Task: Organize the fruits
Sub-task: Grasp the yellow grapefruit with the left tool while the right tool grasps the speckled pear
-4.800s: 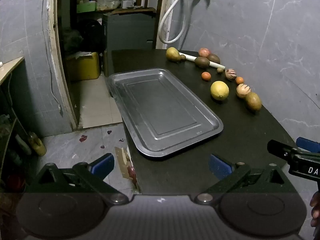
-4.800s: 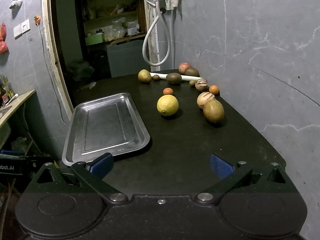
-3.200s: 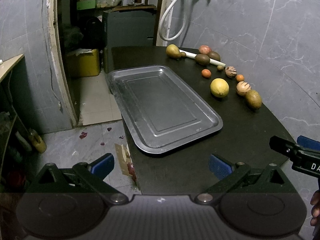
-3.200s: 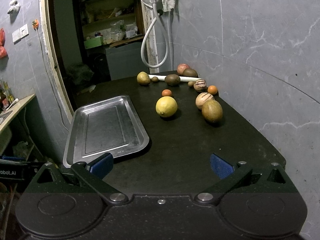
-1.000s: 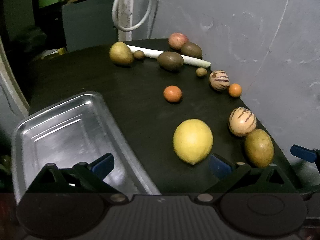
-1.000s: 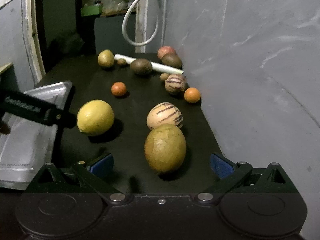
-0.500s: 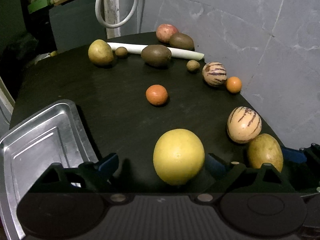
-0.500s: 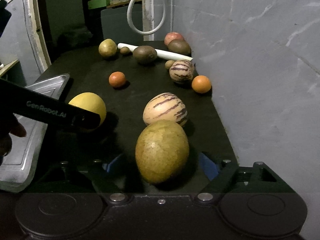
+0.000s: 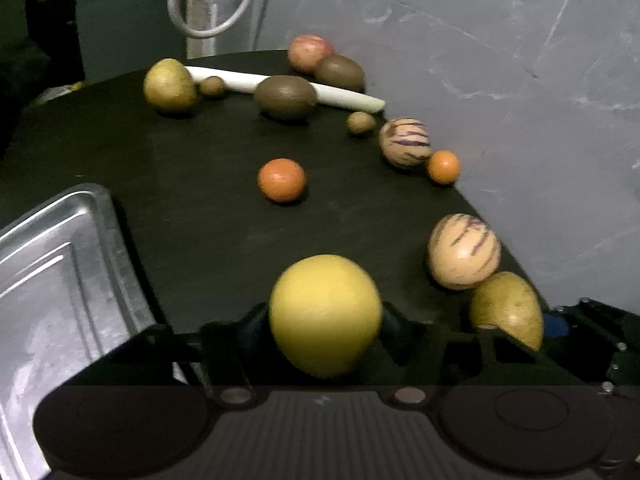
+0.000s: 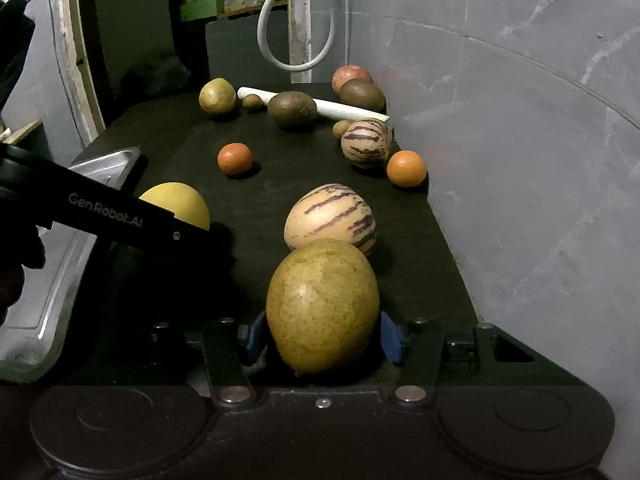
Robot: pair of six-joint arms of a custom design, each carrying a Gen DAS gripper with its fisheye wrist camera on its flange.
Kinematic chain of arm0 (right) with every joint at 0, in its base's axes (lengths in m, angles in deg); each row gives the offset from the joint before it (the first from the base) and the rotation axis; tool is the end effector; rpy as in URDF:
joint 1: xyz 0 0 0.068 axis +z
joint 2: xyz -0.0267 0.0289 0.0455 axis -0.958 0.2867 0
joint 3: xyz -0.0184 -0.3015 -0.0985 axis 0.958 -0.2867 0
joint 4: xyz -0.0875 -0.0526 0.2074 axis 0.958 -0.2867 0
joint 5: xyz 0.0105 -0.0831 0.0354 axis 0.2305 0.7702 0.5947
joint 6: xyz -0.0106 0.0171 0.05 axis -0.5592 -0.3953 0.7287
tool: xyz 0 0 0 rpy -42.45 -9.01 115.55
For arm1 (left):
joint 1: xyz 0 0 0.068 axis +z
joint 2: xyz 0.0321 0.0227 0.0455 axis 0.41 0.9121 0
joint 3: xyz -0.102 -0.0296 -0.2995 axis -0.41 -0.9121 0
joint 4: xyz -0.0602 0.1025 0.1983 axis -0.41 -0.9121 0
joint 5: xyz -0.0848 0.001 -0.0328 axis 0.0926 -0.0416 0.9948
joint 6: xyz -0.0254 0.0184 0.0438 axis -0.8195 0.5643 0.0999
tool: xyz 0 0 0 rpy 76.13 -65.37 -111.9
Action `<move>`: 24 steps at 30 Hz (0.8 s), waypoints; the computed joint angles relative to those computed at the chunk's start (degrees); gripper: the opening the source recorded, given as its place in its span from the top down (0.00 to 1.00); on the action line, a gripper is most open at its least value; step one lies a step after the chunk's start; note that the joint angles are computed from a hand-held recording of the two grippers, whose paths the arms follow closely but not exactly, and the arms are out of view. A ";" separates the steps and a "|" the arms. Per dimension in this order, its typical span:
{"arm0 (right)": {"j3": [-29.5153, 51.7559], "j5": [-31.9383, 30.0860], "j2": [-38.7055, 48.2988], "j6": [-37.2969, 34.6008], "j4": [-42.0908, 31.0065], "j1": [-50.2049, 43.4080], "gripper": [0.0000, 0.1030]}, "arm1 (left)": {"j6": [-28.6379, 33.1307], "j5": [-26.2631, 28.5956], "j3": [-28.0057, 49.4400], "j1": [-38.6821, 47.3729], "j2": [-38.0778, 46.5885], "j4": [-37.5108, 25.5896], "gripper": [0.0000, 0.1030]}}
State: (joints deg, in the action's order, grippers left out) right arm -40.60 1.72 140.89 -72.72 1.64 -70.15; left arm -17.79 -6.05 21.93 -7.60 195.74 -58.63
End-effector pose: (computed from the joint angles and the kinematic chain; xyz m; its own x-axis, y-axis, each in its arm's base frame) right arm 0.3186 0.0318 0.0806 -0.5980 -0.4317 -0.6752 -0.6051 0.7957 0.0272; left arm 0.3059 -0.1779 0.1012 -0.7884 -0.2787 -0.5484 -0.2127 0.9600 -0.1820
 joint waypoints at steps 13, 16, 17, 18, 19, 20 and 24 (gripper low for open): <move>-7.78 -1.67 -0.25 6.65 10.23 -0.40 0.45 | -2.63 1.69 -9.45 0.05 -5.24 6.74 0.43; -10.63 -0.23 -0.28 9.30 14.49 1.11 0.45 | -2.57 2.64 -14.28 0.83 -7.51 10.36 0.43; -11.37 0.45 -0.35 10.52 15.55 1.74 0.45 | -2.42 3.02 -15.79 1.21 -8.31 11.46 0.43; -12.07 1.04 -0.56 12.10 16.37 2.35 0.45 | -2.01 3.43 -17.87 1.74 -9.50 12.92 0.43; -13.01 1.79 -0.88 13.95 17.54 3.14 0.45 | -1.47 3.69 -19.51 2.21 -10.61 14.01 0.43; -14.01 2.42 -1.11 15.25 18.94 3.86 0.45 | -1.11 3.80 -20.65 2.59 -11.48 14.65 0.43; -18.06 5.57 -2.23 21.01 24.91 8.44 0.45 | 0.56 5.30 -26.98 5.63 -16.34 18.45 0.43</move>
State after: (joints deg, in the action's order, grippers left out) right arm -58.66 7.29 138.66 -51.71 26.55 -61.70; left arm -17.23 -0.75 -5.06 -1.97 179.41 -40.18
